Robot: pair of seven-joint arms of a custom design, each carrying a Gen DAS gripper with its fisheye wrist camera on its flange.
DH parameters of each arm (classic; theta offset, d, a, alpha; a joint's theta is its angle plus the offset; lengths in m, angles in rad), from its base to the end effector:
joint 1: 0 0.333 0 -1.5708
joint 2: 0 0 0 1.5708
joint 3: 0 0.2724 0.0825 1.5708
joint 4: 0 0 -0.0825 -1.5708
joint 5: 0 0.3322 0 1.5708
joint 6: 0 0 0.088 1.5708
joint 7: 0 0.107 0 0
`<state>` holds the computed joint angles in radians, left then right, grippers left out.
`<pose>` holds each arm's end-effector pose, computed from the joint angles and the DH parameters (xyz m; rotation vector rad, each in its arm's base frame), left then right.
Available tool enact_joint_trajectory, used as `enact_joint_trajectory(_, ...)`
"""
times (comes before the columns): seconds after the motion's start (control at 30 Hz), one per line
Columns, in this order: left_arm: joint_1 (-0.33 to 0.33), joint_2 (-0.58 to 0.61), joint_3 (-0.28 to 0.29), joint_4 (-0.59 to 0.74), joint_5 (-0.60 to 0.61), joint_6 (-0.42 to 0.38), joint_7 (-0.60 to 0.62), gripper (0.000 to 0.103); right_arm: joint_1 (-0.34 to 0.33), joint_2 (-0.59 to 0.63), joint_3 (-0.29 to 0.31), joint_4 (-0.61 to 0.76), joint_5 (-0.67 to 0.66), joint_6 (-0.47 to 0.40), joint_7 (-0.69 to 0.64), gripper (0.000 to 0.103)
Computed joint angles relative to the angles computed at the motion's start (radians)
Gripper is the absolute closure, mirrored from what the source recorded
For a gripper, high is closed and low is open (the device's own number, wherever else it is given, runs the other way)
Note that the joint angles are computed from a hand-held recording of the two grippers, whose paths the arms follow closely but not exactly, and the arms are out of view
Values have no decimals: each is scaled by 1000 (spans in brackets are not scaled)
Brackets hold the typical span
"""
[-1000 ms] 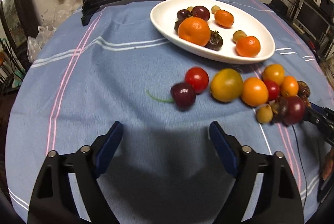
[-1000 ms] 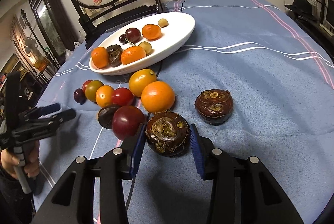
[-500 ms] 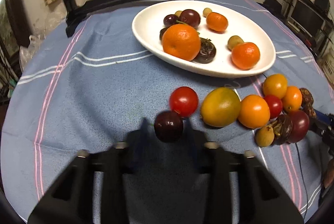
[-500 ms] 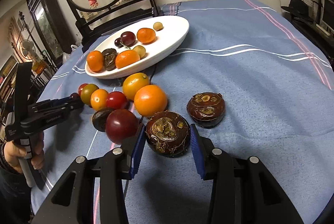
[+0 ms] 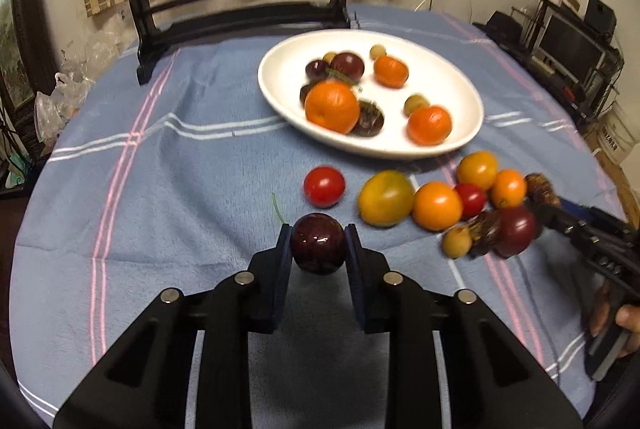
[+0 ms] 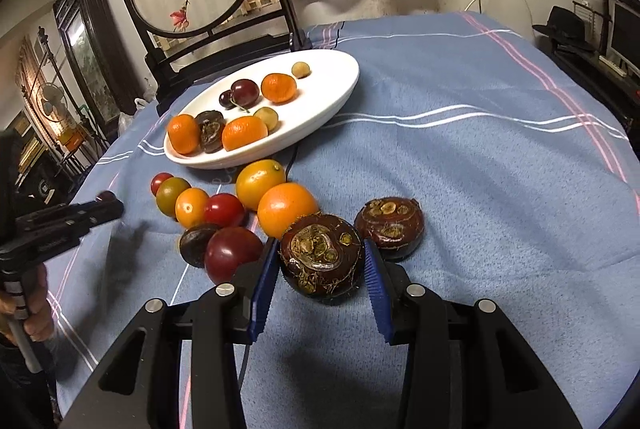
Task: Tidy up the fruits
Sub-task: 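Carry the brown fruit and cherry over the plate and open both tools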
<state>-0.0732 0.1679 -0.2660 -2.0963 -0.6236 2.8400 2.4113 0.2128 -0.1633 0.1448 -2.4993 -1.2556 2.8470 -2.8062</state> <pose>0.5402 -0.1534 0.3914 -1.2570 2.4341 -0.8717 0.3923 0.2005 0.3659 -1.3616 2.0626 -0.6128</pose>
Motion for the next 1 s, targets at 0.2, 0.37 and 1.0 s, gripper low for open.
enact_joint_trajectory(0.2,-11,18,8,92,29,-43,-37,78,7,-6,6,55,-3,-6,-37,60)
enact_joint_trajectory(0.37,-36,116,14,255,130,-83,-160,78,20,96,-15,207,72,6,-216,60)
enact_joint_trajectory(1.0,-124,454,35,692,550,-146,-597,29,178,385,-234,523,294,8,-524,36)
